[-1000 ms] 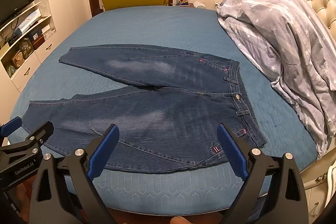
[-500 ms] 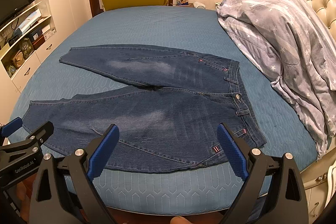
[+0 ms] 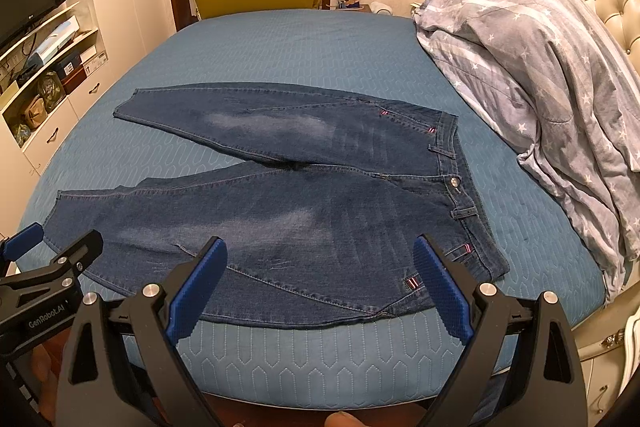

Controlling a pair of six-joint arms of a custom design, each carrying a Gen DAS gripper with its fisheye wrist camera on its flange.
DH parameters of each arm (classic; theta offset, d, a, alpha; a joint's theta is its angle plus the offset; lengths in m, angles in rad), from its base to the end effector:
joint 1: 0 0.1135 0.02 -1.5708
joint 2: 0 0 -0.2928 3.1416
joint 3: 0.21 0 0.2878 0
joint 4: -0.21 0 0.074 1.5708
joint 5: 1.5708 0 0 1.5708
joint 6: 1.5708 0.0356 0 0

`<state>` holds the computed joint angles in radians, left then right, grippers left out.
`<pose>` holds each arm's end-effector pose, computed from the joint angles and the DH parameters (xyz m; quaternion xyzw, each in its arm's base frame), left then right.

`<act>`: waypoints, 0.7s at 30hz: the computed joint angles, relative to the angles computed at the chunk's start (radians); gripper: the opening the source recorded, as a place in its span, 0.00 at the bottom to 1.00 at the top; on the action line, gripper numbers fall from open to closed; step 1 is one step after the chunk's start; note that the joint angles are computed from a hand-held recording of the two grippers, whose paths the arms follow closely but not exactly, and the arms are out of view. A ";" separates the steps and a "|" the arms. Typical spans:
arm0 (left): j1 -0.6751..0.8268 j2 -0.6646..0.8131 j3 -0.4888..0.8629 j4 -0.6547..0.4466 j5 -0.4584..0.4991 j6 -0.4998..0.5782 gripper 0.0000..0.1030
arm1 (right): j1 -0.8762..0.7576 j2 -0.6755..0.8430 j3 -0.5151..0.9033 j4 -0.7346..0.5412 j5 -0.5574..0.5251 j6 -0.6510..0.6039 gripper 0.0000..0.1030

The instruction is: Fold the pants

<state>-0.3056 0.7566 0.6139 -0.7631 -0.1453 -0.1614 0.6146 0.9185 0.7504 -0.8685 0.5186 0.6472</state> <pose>0.1557 -0.0437 0.2479 0.0443 0.9420 -0.0086 0.3326 0.1599 0.0912 0.2679 0.0829 0.9311 -0.0492 0.3519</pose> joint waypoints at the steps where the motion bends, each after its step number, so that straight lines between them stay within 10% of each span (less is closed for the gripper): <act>1: 0.000 0.001 0.001 0.000 -0.001 -0.001 0.99 | -0.002 0.000 0.001 -0.001 -0.001 -0.002 0.88; 21: -0.016 0.001 -0.003 0.001 -0.009 -0.015 0.99 | 0.000 0.000 -0.005 0.004 -0.002 0.000 0.88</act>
